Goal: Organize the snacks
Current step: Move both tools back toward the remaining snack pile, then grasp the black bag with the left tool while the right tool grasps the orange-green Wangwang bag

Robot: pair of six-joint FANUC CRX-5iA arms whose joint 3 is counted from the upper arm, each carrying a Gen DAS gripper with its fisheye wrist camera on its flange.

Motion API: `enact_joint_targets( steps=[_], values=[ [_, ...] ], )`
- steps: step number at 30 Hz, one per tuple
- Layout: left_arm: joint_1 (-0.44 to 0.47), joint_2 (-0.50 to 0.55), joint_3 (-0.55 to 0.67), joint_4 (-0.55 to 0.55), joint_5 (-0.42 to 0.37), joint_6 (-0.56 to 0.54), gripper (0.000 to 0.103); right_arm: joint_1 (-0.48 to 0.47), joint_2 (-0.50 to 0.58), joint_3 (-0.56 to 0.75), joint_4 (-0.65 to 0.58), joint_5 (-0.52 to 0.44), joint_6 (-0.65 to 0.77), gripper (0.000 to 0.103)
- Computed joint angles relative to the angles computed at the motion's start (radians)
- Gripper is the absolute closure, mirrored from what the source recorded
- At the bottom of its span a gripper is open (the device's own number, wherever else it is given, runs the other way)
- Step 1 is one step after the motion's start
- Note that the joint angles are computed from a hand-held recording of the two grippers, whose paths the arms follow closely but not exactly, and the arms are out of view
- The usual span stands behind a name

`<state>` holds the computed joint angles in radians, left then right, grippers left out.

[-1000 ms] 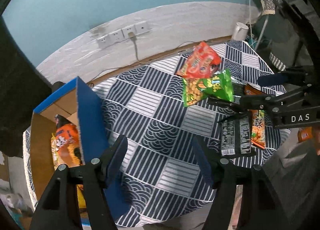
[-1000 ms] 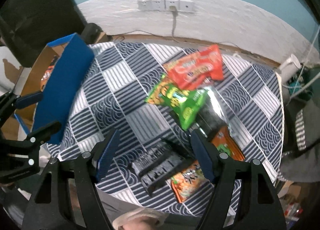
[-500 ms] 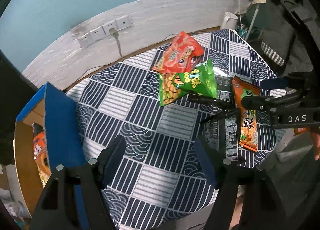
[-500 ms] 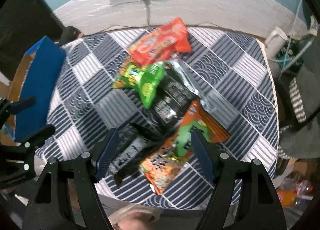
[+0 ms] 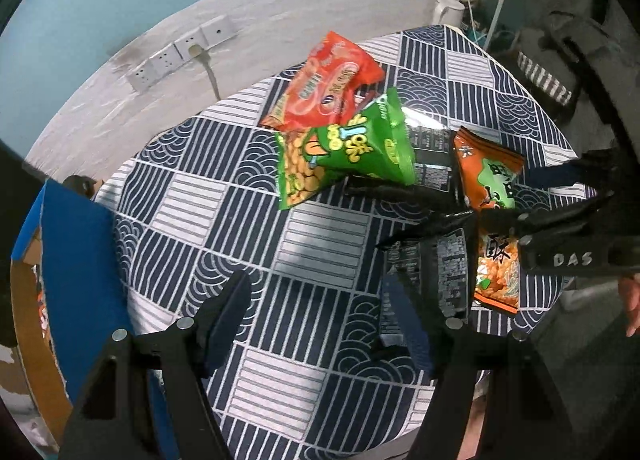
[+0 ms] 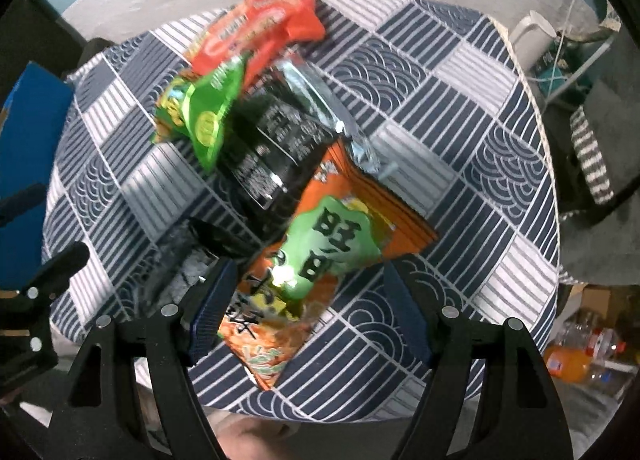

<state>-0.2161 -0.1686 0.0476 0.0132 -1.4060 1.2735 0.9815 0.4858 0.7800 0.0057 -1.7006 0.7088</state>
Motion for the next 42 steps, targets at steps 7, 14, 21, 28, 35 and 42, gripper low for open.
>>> enact_joint_targets(
  steps=[7, 14, 21, 28, 35, 42],
  values=[
    [-0.042, 0.022, 0.013, -0.004, 0.001, 0.008, 0.026, -0.005, -0.013, -0.033, -0.024, -0.014, 0.022, 0.025],
    [-0.074, 0.034, 0.009, -0.001, -0.001, 0.008, 0.023, -0.006, -0.028, -0.049, 0.008, -0.061, 0.063, 0.025],
    [-0.071, 0.064, 0.008, 0.047, -0.024, 0.033, 0.023, -0.046, -0.076, -0.121, -0.032, 0.014, 0.001, 0.025],
    [-0.061, 0.095, 0.006, 0.091, -0.042, 0.064, 0.023, -0.069, -0.062, -0.146, -0.102, 0.051, -0.003, 0.028],
    [-0.061, 0.115, 0.001, 0.116, -0.053, 0.076, 0.023, -0.04, -0.049, -0.123, -0.037, -0.005, 0.073, 0.057],
    [-0.074, 0.136, -0.008, 0.132, -0.048, 0.088, 0.021, -0.029, -0.058, -0.104, -0.02, -0.007, 0.072, 0.057]
  ],
)
